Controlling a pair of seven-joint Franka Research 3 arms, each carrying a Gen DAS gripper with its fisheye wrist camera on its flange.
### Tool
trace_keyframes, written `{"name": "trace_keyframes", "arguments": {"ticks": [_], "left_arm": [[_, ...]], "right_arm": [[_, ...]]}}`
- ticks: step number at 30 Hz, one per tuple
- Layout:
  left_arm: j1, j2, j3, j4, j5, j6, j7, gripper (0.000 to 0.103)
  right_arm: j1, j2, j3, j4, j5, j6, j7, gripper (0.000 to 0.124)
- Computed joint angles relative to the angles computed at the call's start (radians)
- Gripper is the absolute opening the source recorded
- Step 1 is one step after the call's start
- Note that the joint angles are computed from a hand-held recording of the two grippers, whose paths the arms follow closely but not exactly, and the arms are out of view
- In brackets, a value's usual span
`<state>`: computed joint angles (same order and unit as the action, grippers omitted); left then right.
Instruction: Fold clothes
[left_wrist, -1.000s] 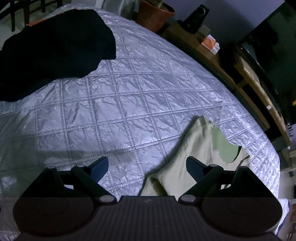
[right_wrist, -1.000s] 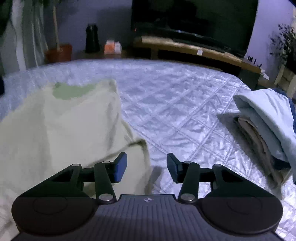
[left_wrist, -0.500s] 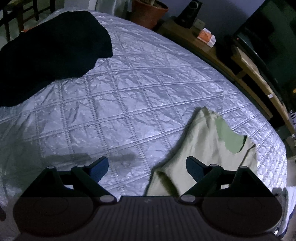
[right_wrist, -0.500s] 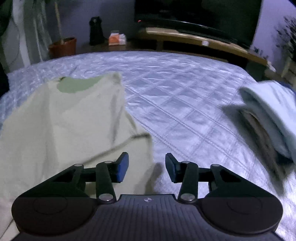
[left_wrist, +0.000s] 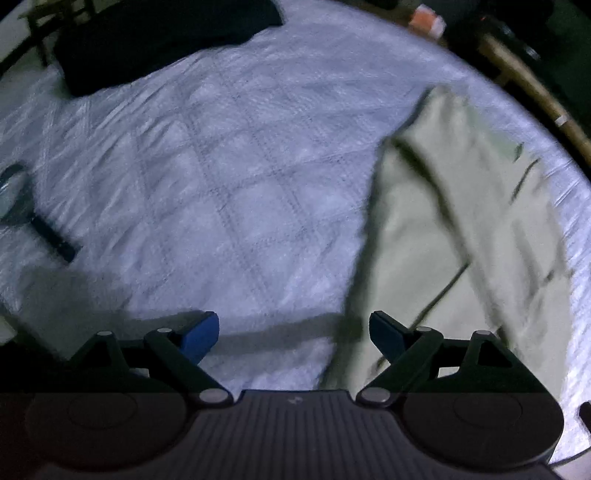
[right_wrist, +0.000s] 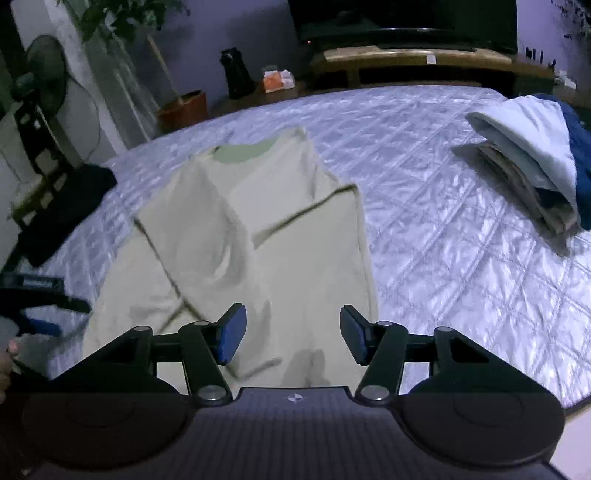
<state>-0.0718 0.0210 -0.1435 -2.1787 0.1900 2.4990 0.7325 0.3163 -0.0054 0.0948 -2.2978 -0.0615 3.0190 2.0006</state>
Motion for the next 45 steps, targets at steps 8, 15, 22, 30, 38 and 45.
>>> {"name": "trace_keyframes", "arguments": {"ticks": [8,15,22,30,38,45], "left_arm": [[-0.025,-0.146,-0.020,-0.156,0.099,-0.018,0.037,0.086],[-0.043,-0.170,-0.016,-0.206,0.064,0.020,0.098,0.088],[-0.057,-0.177,-0.032,-0.222,0.069,0.043,0.116,0.097],[-0.055,-0.185,-0.049,-0.249,0.148,0.084,0.045,0.103],[-0.069,-0.196,-0.042,-0.278,0.133,0.129,0.058,0.102],[-0.051,-0.219,-0.053,-0.300,0.188,0.152,0.004,0.087]], "right_arm": [[-0.020,-0.078,0.006,-0.057,0.094,-0.099,-0.006,0.065],[-0.058,-0.081,-0.001,-0.069,0.125,-0.206,0.036,0.064],[-0.049,-0.059,0.019,-0.073,-0.009,-0.216,0.060,0.068],[-0.049,-0.055,0.052,-0.079,-0.245,-0.200,0.114,0.061],[-0.017,-0.061,0.038,-0.109,-0.242,-0.112,0.050,0.007],[0.039,-0.090,-0.005,-0.176,0.180,0.024,-0.136,0.005]]}}
